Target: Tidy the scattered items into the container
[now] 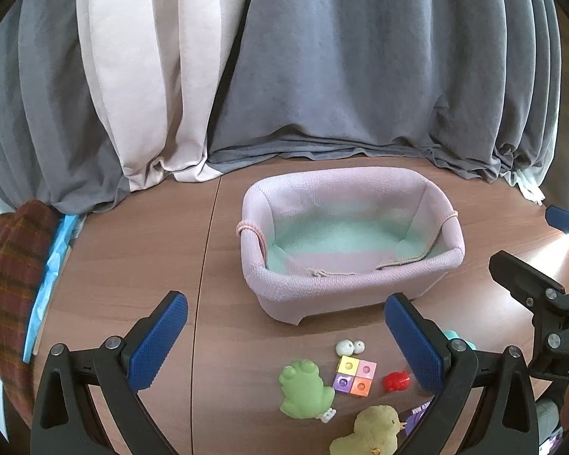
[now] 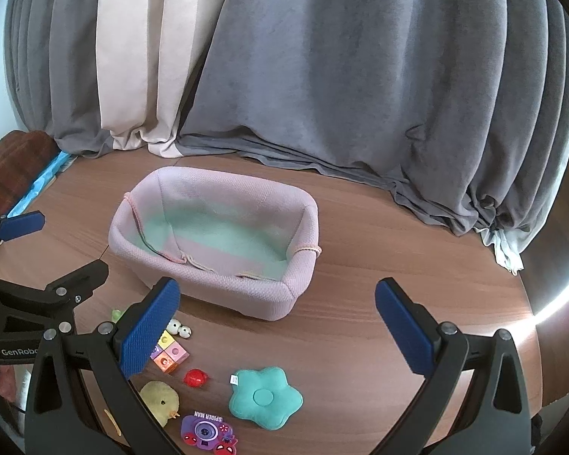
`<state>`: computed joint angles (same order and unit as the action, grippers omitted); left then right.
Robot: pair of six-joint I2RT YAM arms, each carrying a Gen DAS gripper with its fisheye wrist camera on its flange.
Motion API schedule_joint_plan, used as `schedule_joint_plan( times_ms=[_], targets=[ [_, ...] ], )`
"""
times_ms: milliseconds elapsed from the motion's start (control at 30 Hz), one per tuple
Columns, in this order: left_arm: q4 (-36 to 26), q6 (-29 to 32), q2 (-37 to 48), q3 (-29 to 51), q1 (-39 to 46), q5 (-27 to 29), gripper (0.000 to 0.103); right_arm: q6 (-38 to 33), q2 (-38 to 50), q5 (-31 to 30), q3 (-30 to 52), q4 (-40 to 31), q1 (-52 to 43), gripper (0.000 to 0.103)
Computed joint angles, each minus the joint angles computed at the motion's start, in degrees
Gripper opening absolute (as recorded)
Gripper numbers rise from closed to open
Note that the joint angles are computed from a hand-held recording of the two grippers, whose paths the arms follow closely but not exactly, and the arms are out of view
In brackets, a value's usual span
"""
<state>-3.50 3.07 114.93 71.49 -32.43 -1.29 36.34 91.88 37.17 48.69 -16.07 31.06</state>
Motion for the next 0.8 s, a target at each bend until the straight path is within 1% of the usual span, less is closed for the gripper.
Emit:
schedule_joint_plan(
  times_ms=[333, 467, 800],
  targets=[
    [-4.96, 1.36, 2.33, 5.99, 0.75, 1.69, 0.103, -2.19, 1.37, -1.48, 2.10, -0.49, -2.55, 0.102],
    [-6.97, 2.41, 3.16, 8.46, 0.73, 1.44, 0.103, -3.08, 2.59, -1.95, 3.47, -0.99, -3.12, 0.102],
    [-9.02, 3.94, 4.55, 12.14, 0.99, -0.07, 0.103, -5.46, 6.47, -2.51, 8.54, -4.00, -3.85, 0.102]
  ],
)
